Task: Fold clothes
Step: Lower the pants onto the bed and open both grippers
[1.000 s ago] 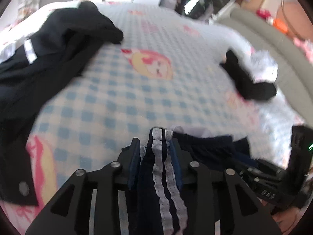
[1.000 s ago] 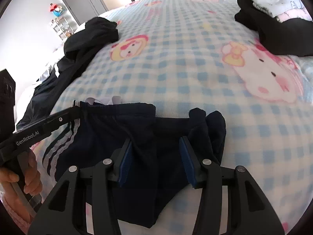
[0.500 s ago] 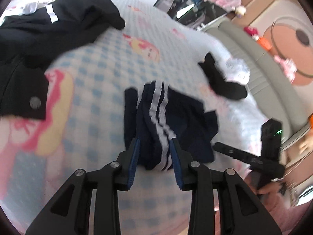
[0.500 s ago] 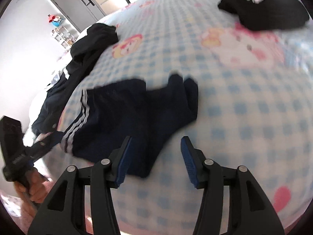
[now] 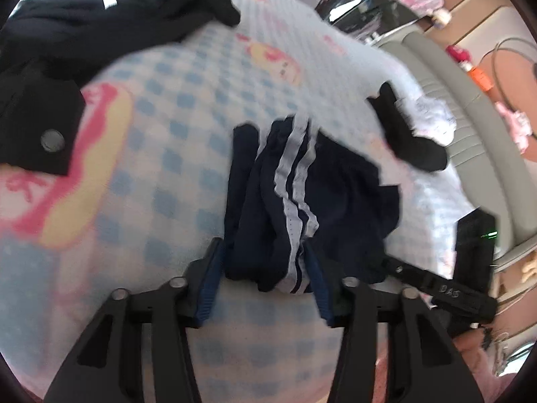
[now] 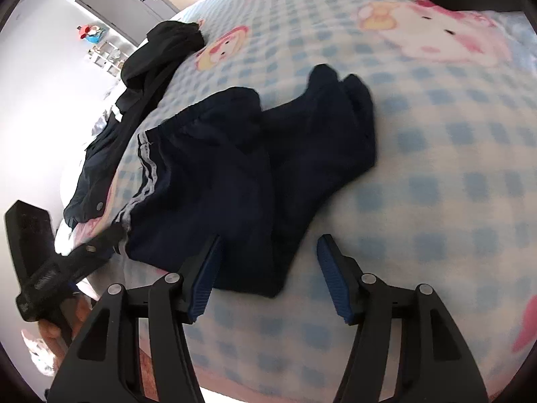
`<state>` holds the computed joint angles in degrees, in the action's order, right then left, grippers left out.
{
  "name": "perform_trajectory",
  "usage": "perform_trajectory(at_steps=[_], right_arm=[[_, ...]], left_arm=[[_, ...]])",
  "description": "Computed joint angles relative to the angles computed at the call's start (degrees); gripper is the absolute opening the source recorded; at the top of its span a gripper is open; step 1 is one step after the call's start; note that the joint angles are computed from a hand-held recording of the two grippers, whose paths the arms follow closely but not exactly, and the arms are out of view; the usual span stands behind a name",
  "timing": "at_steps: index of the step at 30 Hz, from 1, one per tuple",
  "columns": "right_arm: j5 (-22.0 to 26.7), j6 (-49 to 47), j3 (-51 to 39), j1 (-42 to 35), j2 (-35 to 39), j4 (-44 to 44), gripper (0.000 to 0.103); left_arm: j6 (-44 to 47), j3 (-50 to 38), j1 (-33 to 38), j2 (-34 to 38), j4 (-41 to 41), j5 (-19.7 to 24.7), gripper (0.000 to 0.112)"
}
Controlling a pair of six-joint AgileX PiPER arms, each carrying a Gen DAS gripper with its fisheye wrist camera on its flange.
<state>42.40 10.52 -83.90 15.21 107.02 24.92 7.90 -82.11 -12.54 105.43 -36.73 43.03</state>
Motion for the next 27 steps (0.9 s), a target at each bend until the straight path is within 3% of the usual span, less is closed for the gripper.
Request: perform_trajectory(at_steps=[1,2,4,13,17,21,25,27], right_arm=[[0.4,-0.5,-0.7,0.4,0.1,-0.6,0.023],[0.8,-0.6,-1.2,0.8,0.0,-1.4,0.014],[0.3,-1.1,0.2,0.7,-1.7,-1.6,0.010],[-0.6,-2.5,9.7,-0.3,-11.6,-0.3,0.009],[-0.1,-1.5,13.6,0.4,-15.9,-2.4,0.009],[0.6,-1.1,16.6,0.7,-17.4,-3.1,0.009],[4.1,-0.5,15.4,1.1,-18.0,-6.0,0.013],[4.1,3.6,13.9,3.3,-19.8,-13.2,0.015]], left_arm=[[-0.3,0.3,-0.5,-0.3,0.4,-0.4,0.029],[-0.7,0.5,-1.0,-0.6,0.8,-0.8,0.027],[-0.5,1.9,-1.5,-2.3,-0.2,-1.0,0.025],[0.9,10.9,-4.0,-10.6,-4.5,-2.4,0.025],[1.6,12.2,-4.9,-11.3,-3.9,-0.7,0.025],[-3.3,9.1,-5.7,-10.4,3.8,4.4,0.030],[-5.4,11.9,-6.2,-16.9,7.5,-1.6,0.046],[-10.7,10.3,-8.2,-17.1,15.2,-3.5,0.046]])
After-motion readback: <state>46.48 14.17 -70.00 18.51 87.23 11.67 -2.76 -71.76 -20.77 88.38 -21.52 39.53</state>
